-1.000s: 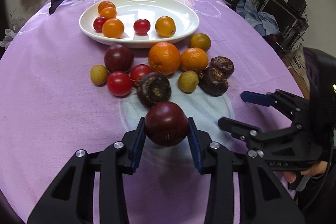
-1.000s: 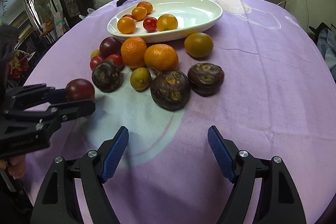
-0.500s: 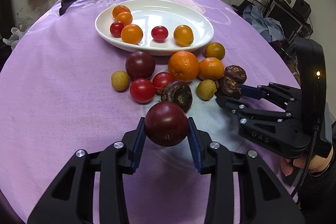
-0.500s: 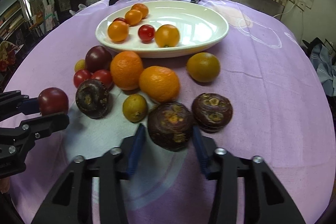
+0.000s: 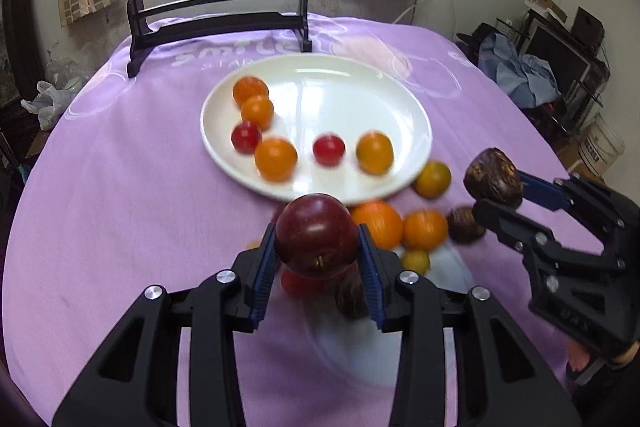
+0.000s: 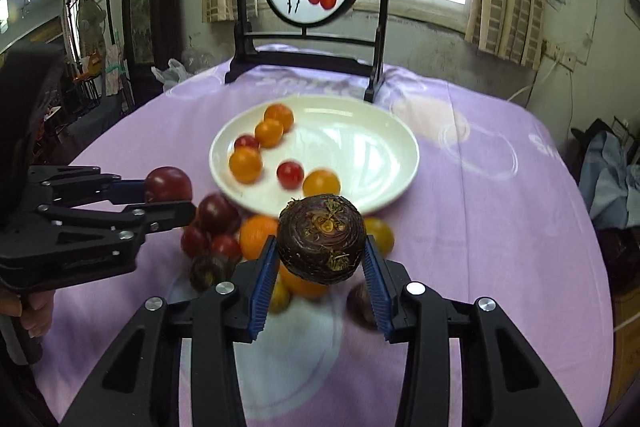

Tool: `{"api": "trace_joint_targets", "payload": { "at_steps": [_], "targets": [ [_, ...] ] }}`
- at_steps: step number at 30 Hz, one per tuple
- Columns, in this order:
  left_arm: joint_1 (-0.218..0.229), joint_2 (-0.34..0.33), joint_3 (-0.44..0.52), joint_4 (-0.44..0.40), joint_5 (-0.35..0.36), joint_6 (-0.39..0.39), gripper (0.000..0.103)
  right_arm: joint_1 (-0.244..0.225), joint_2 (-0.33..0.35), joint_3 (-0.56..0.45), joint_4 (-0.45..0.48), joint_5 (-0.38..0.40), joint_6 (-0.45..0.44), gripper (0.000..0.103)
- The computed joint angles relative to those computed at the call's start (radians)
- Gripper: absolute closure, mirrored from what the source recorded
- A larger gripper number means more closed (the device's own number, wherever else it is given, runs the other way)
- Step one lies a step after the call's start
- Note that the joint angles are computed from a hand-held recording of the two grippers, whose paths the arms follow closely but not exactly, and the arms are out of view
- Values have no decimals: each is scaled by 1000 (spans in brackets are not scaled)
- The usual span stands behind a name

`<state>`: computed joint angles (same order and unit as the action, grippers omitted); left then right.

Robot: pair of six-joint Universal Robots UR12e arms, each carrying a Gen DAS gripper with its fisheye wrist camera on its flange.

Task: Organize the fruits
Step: 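Carry both fruits over the white plate and open both tools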

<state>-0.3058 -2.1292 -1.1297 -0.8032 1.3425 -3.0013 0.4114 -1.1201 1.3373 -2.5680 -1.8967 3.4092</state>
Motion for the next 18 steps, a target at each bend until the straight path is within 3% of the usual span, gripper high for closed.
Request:
{"api": "trace_joint_targets", "payload": {
  "at_steps": [5,12,16,18],
  "targets": [
    [-18,-87,143,-31,58,-40,65,-13,56,-76,-14,-21,-26,60],
    [-37,-209,339,-146,128,-81,65,-43,113,-148,41,28,12,60],
    [-37,-243,392,-196,111,-96,64,-56,124,-153,56,48,39,60],
    [-40,-239,377,-161,116,-100,55,-63,126,-155,70,77,46,59]
  ]
}}
